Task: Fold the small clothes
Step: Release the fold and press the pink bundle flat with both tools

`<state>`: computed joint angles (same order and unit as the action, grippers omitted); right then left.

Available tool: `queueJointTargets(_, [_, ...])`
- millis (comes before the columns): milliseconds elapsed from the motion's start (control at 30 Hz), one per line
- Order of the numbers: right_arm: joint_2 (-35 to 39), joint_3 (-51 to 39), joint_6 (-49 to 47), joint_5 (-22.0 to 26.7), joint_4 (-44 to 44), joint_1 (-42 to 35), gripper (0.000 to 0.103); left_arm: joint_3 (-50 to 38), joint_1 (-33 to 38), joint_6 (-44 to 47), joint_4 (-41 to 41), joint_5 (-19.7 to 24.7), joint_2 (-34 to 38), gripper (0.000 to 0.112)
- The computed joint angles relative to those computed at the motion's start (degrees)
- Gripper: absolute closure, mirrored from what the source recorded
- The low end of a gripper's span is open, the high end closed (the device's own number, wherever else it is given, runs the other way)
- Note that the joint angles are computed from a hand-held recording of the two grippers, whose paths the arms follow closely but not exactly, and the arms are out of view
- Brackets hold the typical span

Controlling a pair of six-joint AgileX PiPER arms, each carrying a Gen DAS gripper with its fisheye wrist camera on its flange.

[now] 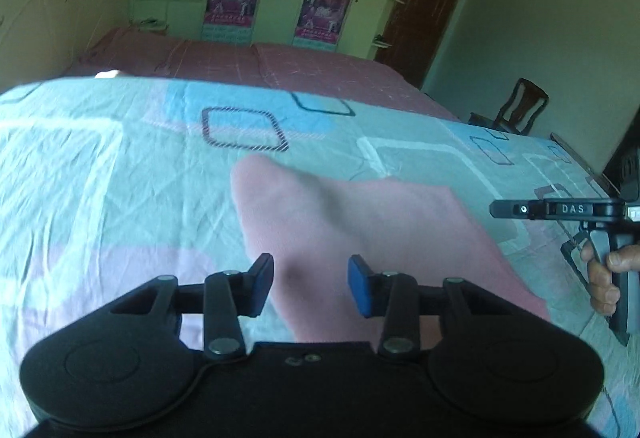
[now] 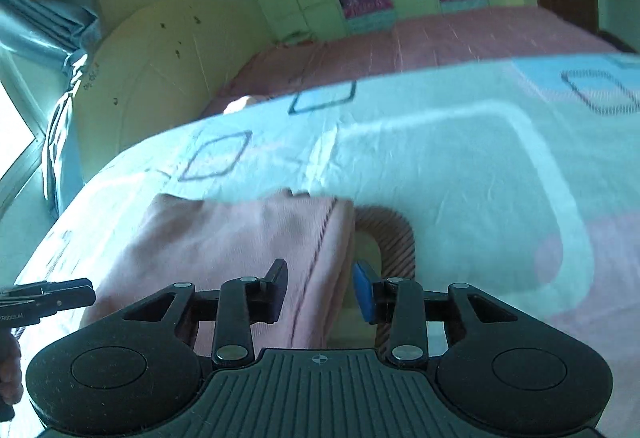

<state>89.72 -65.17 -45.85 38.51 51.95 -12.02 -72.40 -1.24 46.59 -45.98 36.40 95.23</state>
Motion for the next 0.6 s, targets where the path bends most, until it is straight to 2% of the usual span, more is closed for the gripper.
queueJointTargets(33, [0.9, -2.0, 0.1, 0.0, -2.1, 1.4, 0.082, -1.9, -1.7, -1.4, 2.7, -0.4, 1.1, 0.074])
queueJointTargets(133, [4.3, -5.8, 1.8, -1.8, -9.2, 6.0, 0.082, -8.2, -6.1, -7.1, 10.1, -0.1, 6.4, 0.075])
queueJointTargets(167, [6.1, -7.1, 3.5, -2.5, -12.6, 7.5, 0.082, -9.5, -7.2, -9.5, 12.6, -1.0, 8.0, 0.078])
queueJointTargets(233, [10.0, -9.5, 9.5, -3.6, -21.6, 10.0, 0.082, -10.6, -8.5, -12.0, 15.4, -2.5, 10.2, 0.077])
queueJointTargets(300, [12.8, -9.4, 11.9, -5.9, -26.0, 10.9, 0.082, -12.4, -9.0, -14.9, 17.9, -1.6, 11.9, 0.075])
queueJointTargets(367, [13.8, -9.5, 10.5, -5.6, -22.2, 9.4, 0.082, -14.4, -8.7, -16.9, 18.9, 0.3, 13.1, 0.075])
queueJointTargets(467, [13.1, -9.3, 11.2, -5.0, -23.6, 9.1, 0.082, -14.0, -8.5, -17.5, 20.2, 1.2, 11.9, 0.076])
queueJointTargets(500, [11.9, -9.2, 12.5, -4.5, -24.7, 9.2, 0.082, -12.9, -8.8, -17.8, 21.0, 0.8, 10.4, 0.078])
queueJointTargets(533, [9.9, -8.1, 11.7, -4.5, -23.8, 9.3, 0.082, -10.8, -8.7, -16.3, 19.8, 0.0, 8.1, 0.085])
queueJointTargets(600, [4.1, -4.3, 6.2, -2.4, -18.1, 8.4, 0.082, -3.7, -7.8, -9.9, 13.5, -1.5, 1.7, 0.084])
